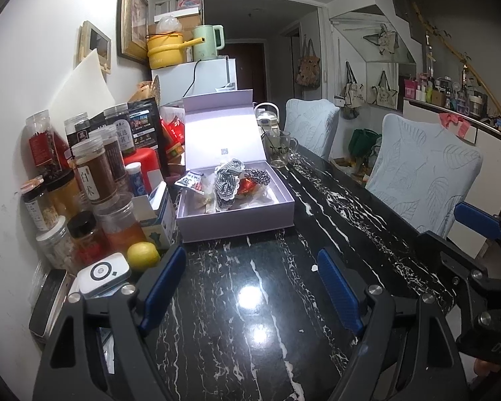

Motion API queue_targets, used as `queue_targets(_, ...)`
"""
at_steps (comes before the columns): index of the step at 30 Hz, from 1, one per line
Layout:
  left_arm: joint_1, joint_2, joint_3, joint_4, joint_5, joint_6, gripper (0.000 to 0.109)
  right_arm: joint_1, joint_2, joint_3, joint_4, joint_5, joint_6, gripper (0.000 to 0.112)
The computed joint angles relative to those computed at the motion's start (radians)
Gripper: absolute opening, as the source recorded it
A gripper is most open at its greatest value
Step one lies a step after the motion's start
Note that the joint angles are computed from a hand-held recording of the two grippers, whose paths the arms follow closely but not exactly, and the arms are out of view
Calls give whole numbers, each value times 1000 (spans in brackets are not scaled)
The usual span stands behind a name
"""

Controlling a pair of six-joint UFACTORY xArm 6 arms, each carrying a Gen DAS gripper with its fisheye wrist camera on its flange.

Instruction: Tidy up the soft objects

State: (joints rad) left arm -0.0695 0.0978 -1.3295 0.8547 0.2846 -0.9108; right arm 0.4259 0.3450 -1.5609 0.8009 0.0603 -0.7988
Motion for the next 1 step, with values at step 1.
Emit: queue_targets(1,1,0,3,1,-3,-1,81,-1,1,1,-1,2,1,84)
